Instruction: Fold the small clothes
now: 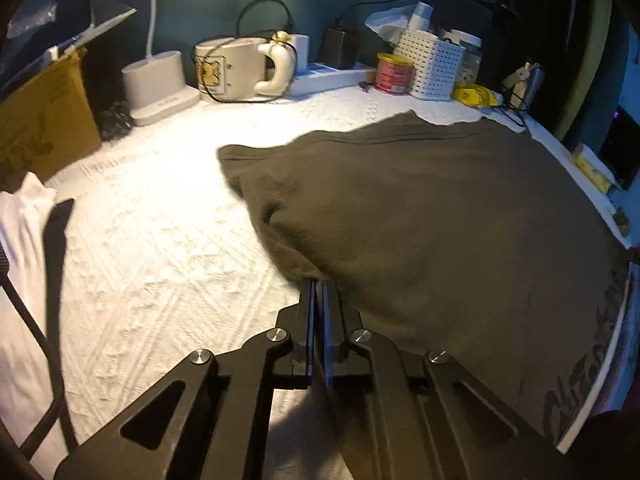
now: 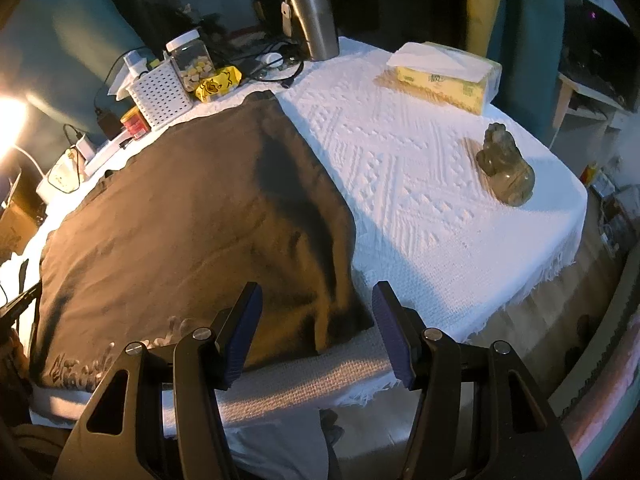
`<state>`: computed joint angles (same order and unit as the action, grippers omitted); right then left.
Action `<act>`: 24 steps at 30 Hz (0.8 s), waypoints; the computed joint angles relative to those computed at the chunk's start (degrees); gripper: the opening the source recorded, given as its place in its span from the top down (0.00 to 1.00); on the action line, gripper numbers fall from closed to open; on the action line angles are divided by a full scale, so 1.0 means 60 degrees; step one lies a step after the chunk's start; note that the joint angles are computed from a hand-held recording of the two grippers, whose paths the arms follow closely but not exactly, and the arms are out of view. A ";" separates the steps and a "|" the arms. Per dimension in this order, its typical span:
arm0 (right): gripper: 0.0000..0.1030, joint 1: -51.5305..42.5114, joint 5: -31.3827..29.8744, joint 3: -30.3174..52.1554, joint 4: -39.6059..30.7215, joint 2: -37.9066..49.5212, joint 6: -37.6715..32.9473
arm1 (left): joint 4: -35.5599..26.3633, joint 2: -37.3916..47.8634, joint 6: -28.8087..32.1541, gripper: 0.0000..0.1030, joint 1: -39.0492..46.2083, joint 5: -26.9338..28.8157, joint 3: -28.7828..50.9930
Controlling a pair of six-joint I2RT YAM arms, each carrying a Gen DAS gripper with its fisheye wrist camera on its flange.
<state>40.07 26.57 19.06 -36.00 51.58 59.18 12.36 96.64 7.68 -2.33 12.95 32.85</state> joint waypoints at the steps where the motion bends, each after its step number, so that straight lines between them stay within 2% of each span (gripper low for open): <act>1: 0.41 -0.0014 -0.0007 -0.0005 0.0013 0.0011 0.0011 | 0.0043 0.0016 -0.0063 0.97 0.0053 -0.0016 0.0030; 9: 0.41 0.0040 -0.0109 -0.0041 0.0079 0.0092 0.0064 | -0.0357 0.0158 -0.0107 0.97 0.0293 0.0222 0.0300; 14: 0.41 0.0345 0.0071 0.0012 -0.0194 -0.0129 0.0355 | -0.0877 -0.0621 -0.0402 0.95 0.0478 0.0568 0.0008; 15: 0.41 0.0384 0.0088 0.0000 -0.0197 -0.0160 0.0382 | -0.0952 -0.0805 -0.0470 0.89 0.0480 0.0520 -0.0087; 16: 0.41 0.0443 0.0091 -0.0028 -0.0183 -0.0190 0.0411 | -0.1037 -0.1065 -0.0573 0.74 0.0485 0.0471 -0.0234; 17: 0.41 0.0512 0.0105 -0.0064 -0.0154 -0.0209 0.0451 | -0.1032 -0.1385 -0.0702 0.64 0.0501 0.0449 -0.0462; 18: 0.41 0.0581 0.0109 -0.0109 -0.0140 -0.0240 0.0483 | -0.0958 -0.1735 -0.0818 0.44 0.0508 0.0416 -0.0731; 19: 0.41 0.0662 0.0118 -0.0147 -0.0130 -0.0248 0.0527 | -0.0856 -0.2123 -0.0932 0.35 0.0493 0.0360 -0.1025; 24: 0.41 0.1368 0.0166 -0.0290 -0.0609 -0.0529 0.1058 | -0.1322 -0.3457 -0.1222 0.34 0.0317 0.0246 -0.1801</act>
<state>48.28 27.56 17.32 -39.66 48.41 65.53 4.43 75.90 0.35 -0.43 14.43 22.05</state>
